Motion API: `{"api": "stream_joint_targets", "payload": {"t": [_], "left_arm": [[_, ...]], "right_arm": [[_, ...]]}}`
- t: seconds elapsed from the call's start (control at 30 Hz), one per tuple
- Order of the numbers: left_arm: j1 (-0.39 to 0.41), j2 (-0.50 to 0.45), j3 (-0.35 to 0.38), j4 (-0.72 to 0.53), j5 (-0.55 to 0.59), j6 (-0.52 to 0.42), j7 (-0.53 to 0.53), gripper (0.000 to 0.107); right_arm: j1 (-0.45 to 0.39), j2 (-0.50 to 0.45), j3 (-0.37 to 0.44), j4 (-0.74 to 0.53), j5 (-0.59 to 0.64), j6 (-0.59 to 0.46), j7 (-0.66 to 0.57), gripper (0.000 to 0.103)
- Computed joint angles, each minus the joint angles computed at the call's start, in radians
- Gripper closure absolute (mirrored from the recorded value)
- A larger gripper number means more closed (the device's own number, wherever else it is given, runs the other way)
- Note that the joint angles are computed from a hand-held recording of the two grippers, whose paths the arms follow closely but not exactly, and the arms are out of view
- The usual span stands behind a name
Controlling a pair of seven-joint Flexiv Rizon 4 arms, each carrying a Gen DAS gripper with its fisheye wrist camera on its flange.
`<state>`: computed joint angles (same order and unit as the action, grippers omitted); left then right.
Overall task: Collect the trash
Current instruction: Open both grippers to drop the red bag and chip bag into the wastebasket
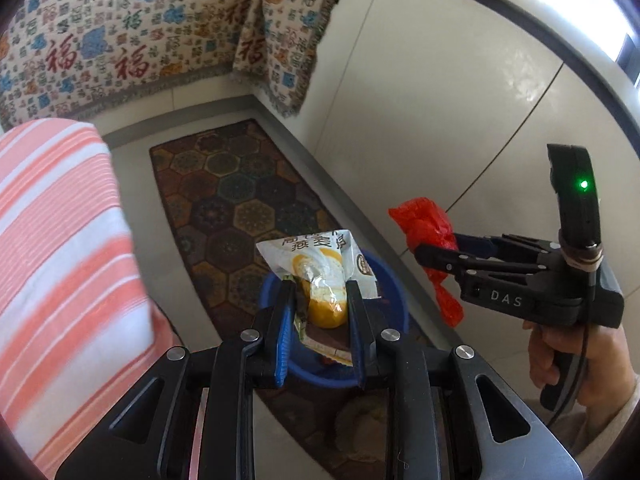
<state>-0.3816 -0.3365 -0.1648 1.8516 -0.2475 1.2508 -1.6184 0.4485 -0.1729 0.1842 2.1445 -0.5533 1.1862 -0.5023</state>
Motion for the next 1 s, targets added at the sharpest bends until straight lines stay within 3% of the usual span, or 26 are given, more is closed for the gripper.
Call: {"api": "stream_joint_targets", "payload": {"t": [0.13,0.43,0.5,0.53,0.57,0.6,0.73,0.8,0.9,1.0], "left_arm": [[-0.015,-0.091,-0.011,-0.084,0.013,-0.024,0.005,0.083],[-0.055,-0.200,0.007,-0.201,0.054,-0.067,0.002,0.081],[-0.067,-0.217,0.020,-0.227,0.070,-0.081,-0.007,0.067],[-0.070,-0.223,0.023,-0.233,0.076,-0.076,-0.010,0.062],[-0.072,-0.228,0.025,-0.238,0.081,-0.070,-0.011,0.050],[-0.078,-0.235,0.033,-0.245,0.091,-0.060,-0.018,0.041],[-0.093,-0.210,0.062,-0.221,0.125,-0.028,-0.058,0.035],[-0.112,-0.193,0.096,-0.210,0.157,-0.007,-0.100,0.024],[-0.136,-0.120,0.138,-0.138,0.220,0.058,-0.169,0.018],[-0.150,-0.029,0.167,-0.032,0.273,0.166,-0.231,0.015]], "right_arm": [[-0.023,-0.007,-0.008,0.011,0.024,0.000,-0.042,0.059],[-0.081,-0.042,-0.010,0.040,0.176,0.079,-0.120,0.057],[-0.082,-0.053,-0.018,0.043,0.190,0.108,-0.121,0.054],[-0.077,-0.059,-0.025,0.041,0.186,0.108,-0.114,0.046],[-0.071,-0.062,-0.029,0.036,0.181,0.098,-0.106,0.039],[-0.064,-0.060,-0.036,0.034,0.172,0.093,-0.092,0.038],[-0.073,-0.057,-0.032,0.040,0.191,0.119,-0.096,0.038],[-0.058,-0.046,-0.053,0.052,0.146,0.126,-0.066,0.038],[-0.025,-0.019,-0.103,0.077,0.008,0.161,0.035,0.038],[0.009,0.024,-0.194,0.101,-0.322,0.197,0.280,0.033]]}}
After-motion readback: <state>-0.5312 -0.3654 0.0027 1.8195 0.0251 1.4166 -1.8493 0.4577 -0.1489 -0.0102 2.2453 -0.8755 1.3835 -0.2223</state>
